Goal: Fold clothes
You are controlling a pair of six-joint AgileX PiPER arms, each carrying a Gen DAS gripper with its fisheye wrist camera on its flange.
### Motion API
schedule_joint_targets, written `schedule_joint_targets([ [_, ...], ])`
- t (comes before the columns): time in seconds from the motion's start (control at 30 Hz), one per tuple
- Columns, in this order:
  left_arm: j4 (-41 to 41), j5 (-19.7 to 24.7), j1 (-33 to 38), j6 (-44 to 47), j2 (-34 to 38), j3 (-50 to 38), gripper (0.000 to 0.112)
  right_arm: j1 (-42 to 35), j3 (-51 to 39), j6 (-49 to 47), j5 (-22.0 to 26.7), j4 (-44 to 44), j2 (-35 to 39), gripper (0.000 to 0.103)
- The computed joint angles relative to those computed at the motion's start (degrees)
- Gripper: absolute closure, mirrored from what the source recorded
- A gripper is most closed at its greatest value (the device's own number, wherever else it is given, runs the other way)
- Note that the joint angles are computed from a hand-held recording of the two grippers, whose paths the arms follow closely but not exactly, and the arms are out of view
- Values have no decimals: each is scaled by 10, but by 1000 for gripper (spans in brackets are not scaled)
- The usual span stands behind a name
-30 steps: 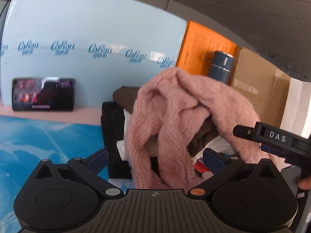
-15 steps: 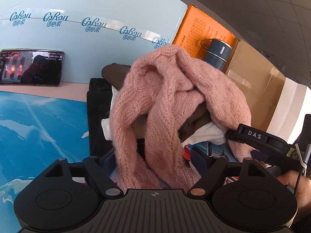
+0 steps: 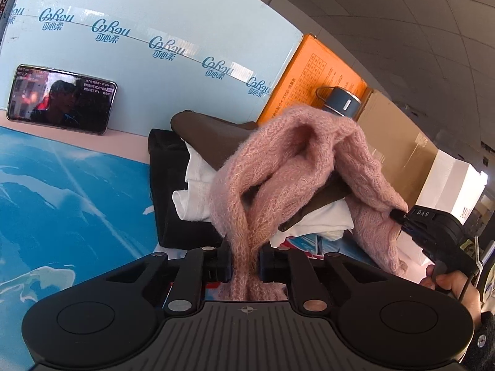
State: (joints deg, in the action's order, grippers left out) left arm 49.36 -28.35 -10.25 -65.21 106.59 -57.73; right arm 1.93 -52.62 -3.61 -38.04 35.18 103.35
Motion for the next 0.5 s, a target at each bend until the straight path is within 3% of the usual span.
schedule_joint_targets([
  [0.27, 17, -79, 93, 76, -107, 137, 100, 80, 133, -3, -241, -11, -56, 98],
  [0.37, 27, -115, 148, 115, -158, 196, 100, 122, 186, -32, -297, -16, -89, 98],
  [0.5, 60, -161, 228, 142, -223, 269, 100, 105, 246, 13, -210, -118, -166, 96],
])
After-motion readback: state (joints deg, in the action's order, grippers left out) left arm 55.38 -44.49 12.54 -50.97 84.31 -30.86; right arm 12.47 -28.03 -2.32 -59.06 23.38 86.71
